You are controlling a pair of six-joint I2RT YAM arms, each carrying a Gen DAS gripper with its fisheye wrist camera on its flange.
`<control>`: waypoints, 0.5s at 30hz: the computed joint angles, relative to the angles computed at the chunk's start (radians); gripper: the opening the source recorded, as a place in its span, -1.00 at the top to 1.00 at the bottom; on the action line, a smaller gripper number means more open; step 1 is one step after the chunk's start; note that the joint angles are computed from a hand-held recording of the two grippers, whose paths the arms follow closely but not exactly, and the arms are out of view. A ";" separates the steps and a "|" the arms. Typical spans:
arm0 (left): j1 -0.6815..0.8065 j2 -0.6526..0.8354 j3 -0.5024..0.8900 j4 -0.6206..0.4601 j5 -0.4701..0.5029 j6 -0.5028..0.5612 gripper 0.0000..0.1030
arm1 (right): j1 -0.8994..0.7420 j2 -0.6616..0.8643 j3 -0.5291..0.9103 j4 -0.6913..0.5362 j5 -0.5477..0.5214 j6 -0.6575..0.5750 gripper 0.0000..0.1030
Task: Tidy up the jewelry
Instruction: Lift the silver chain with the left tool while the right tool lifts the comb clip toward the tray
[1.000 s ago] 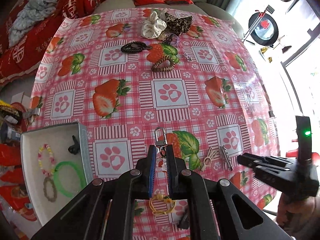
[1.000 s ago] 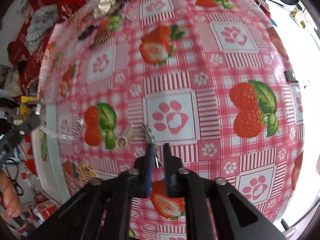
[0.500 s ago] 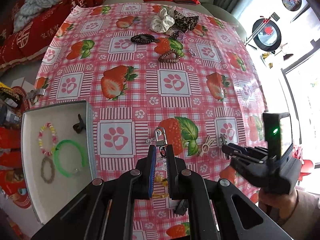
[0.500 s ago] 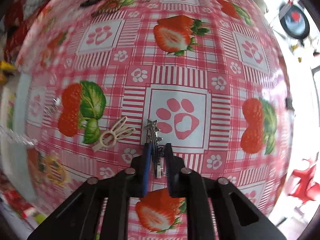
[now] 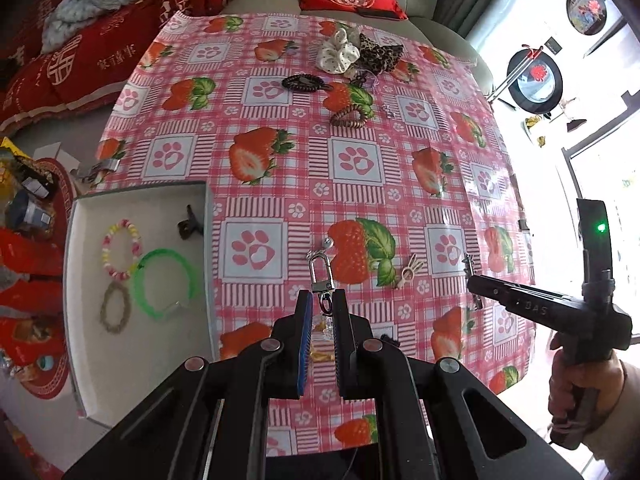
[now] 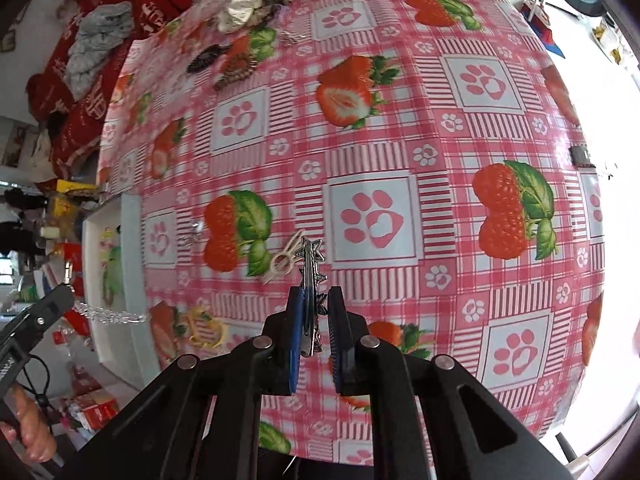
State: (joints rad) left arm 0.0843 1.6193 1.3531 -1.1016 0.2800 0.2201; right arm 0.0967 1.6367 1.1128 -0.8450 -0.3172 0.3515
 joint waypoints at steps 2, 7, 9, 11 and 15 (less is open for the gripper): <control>0.018 -0.014 -0.002 -0.013 0.000 0.008 0.68 | 0.029 -0.020 0.010 -0.020 0.000 0.007 0.75; 0.081 -0.054 -0.010 -0.037 0.001 0.032 0.68 | 0.082 -0.054 0.044 -0.064 -0.006 0.005 0.74; 0.110 -0.068 -0.014 -0.045 0.001 0.043 0.68 | 0.101 -0.059 0.062 -0.078 -0.008 0.008 0.75; 0.137 -0.078 -0.018 -0.051 -0.001 0.050 0.68 | 0.129 -0.057 0.089 -0.089 -0.008 0.011 0.74; 0.199 -0.093 -0.024 -0.063 -0.008 0.071 0.68 | 0.168 -0.045 0.138 -0.105 -0.006 0.010 0.74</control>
State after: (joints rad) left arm 0.2836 1.5259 1.3289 -1.1647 0.2717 0.2909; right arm 0.2652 1.5918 1.2510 -0.9496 -0.3229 0.3619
